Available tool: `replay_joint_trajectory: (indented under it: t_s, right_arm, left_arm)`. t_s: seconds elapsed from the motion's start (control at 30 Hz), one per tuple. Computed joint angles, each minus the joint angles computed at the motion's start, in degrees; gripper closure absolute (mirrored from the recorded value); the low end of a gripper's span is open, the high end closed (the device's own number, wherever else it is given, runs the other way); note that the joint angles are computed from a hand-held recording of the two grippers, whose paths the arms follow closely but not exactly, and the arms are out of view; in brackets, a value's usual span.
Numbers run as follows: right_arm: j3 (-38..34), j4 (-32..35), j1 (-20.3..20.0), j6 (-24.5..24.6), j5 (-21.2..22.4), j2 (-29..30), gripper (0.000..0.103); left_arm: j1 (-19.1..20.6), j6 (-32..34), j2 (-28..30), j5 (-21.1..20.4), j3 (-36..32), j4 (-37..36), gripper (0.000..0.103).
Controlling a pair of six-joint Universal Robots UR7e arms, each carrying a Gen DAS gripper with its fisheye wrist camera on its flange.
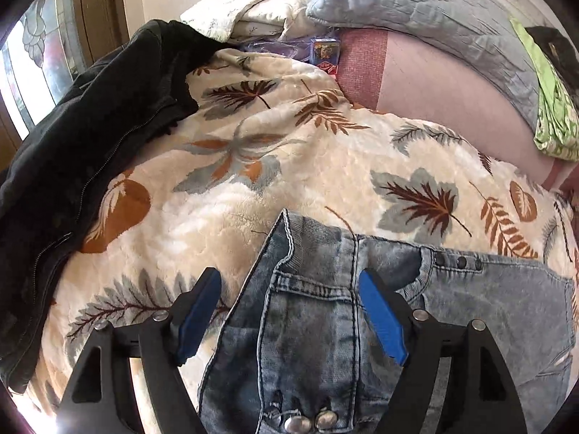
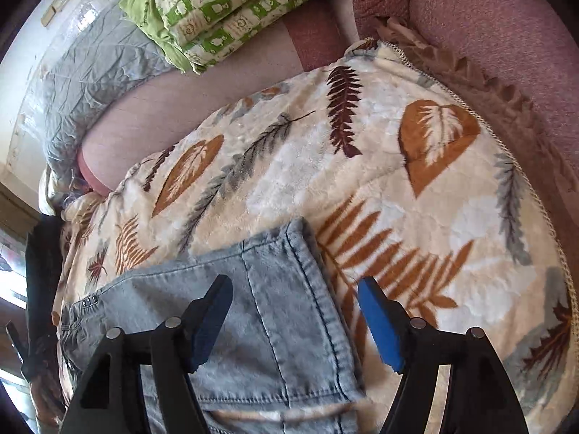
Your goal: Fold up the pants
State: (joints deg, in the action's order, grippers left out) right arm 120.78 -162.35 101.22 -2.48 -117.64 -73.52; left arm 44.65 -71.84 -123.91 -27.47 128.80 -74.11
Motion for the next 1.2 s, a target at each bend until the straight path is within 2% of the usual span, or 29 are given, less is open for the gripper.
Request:
replay_joint_trajectory:
  t_s: [0.03, 0.1, 0.17, 0.23, 0.27, 0.3, 0.33, 0.37, 0.5, 0.53, 0.57, 0.6, 0.63, 0.67, 0.7, 0.73, 0.77, 0.8, 0.83, 0.9, 0.97, 1.0, 1.03, 1.07, 1.1, 1.13, 1.17, 1.2]
  right_arm:
    - [-1.4, 0.6, 0.0, -0.6, -0.5, 1.9, 0.036]
    - [-3.9, 1.3, -0.2, -1.3, -2.0, 5.7, 0.037]
    - [-6.0, 3.0, -0.5, -1.4, -3.2, 8.7, 0.047]
    - [-7.2, 3.8, -0.7, -2.2, -5.4, 11.0, 0.076]
    - [-7.1, 2.0, -0.2, -3.7, -6.9, 11.7, 0.085]
    - [-7.0, 0.1, 0.3, -5.2, -7.4, 12.0, 0.089]
    - [-6.9, -2.4, 0.9, -6.7, -9.0, 12.5, 0.089]
    - [-7.0, -5.0, 1.6, -8.0, -10.6, 13.0, 0.089]
    - [-7.5, -16.1, 3.3, -13.4, -15.3, 16.2, 0.089]
    - [-7.9, -16.1, 3.1, -13.3, -16.1, 17.2, 0.088]
    - [-8.7, -13.7, 2.6, -12.3, -17.3, 18.3, 0.085]
    - [-9.1, -12.1, 1.9, -11.8, -18.0, 19.3, 0.078]
    - [-8.7, -13.0, 2.0, -12.5, -17.4, 18.9, 0.078]
    - [-8.3, -11.9, 2.1, -11.0, -16.2, 17.4, 0.075]
    - [-7.9, -8.4, 1.8, -7.9, -14.4, 15.2, 0.049]
    - [-7.2, -5.4, 1.4, -5.4, -12.5, 12.9, 0.025]
    - [-5.9, -4.9, 1.4, -4.9, -11.1, 10.3, 0.025]
    - [-4.5, -5.2, 1.5, -4.8, -10.5, 8.2, 0.025]
    - [-2.9, -4.0, 1.4, -4.0, -9.0, 5.1, 0.025]
    - [0.7, 0.4, 0.0, -1.1, -1.0, -1.6, 0.025]
    - [3.6, 4.4, -2.8, 1.1, 9.8, -6.8, 0.025]
    - [4.8, 5.7, -4.5, 1.6, 15.0, -8.1, 0.025]
    - [5.2, 8.2, -5.8, 2.2, 17.9, -8.4, 0.025]
    - [4.9, 11.1, -6.6, 2.9, 18.3, -7.6, 0.025]
    - [5.1, 11.6, -7.6, 3.0, 16.4, -6.5, 0.025]
    - [5.7, 10.4, -8.4, 3.9, 13.3, -5.7, 0.030]
    - [6.8, 8.3, -8.3, 6.0, 12.7, -6.0, 0.031]
    - [8.1, 6.2, -7.9, 7.0, 13.6, -7.5, 0.031]
  left_arm:
    - [2.2, 4.8, 0.9, -0.3, 0.3, -5.6, 0.024]
    - [5.8, 12.5, 3.3, -1.0, 1.0, -15.5, 0.024]
    - [9.4, 17.3, 7.0, -2.0, 0.6, -21.6, 0.024]
    - [12.5, 20.3, 10.4, -3.1, -0.2, -25.1, 0.027]
    - [13.3, 19.8, 12.1, -2.5, -0.8, -24.3, 0.034]
    - [13.9, 19.4, 13.6, -1.7, -1.3, -23.4, 0.063]
    - [14.3, 18.2, 15.1, -0.7, -2.2, -21.4, 0.091]
    - [14.4, 17.1, 16.3, 0.5, -2.8, -19.7, 0.096]
    - [11.9, 14.5, 18.1, 8.6, -2.1, -17.7, 0.096]
    - [12.7, 12.0, 20.2, 9.3, -3.4, -13.8, 0.096]
    - [14.3, 10.8, 22.8, 7.6, -5.3, -10.4, 0.095]
    - [14.6, 9.3, 23.9, 8.3, -5.8, -7.8, 0.095]
    - [13.8, 7.3, 23.8, 9.9, -5.5, -5.3, 0.092]
    - [13.3, 7.4, 23.3, 9.8, -5.4, -5.1, 0.089]
    - [12.7, 9.1, 21.9, 8.9, -4.8, -7.4, 0.074]
    - [11.8, 8.7, 20.4, 8.4, -4.5, -7.3, 0.049]
    - [10.5, 6.0, 18.8, 8.5, -4.5, -4.7, 0.039]
    - [8.7, 2.4, 16.9, 9.2, -4.3, -1.3, 0.035]
    - [6.5, -1.4, 15.1, 9.7, -4.1, 2.4, 0.035]
    - [1.9, -7.4, 11.4, 8.8, -4.0, 9.8, 0.035]
    - [-3.5, -10.8, 7.2, 6.4, -2.4, 14.1, 0.035]
    - [-6.0, -12.1, 5.9, 4.6, -1.9, 16.2, 0.034]
    - [-7.7, -13.4, 5.4, 2.9, -1.3, 18.0, 0.034]
    - [-8.6, -14.0, 5.2, 1.2, -0.7, 18.6, 0.033]
    - [-8.1, -12.2, 5.4, -0.8, 0.0, 16.8, 0.026]
    - [-5.8, -8.7, 7.2, -3.3, 0.1, 13.5, 0.024]
    - [-4.1, -7.5, 8.4, -6.3, -0.1, 12.6, 0.024]
    - [-4.6, -8.8, 7.6, -7.1, 0.2, 13.7, 0.024]
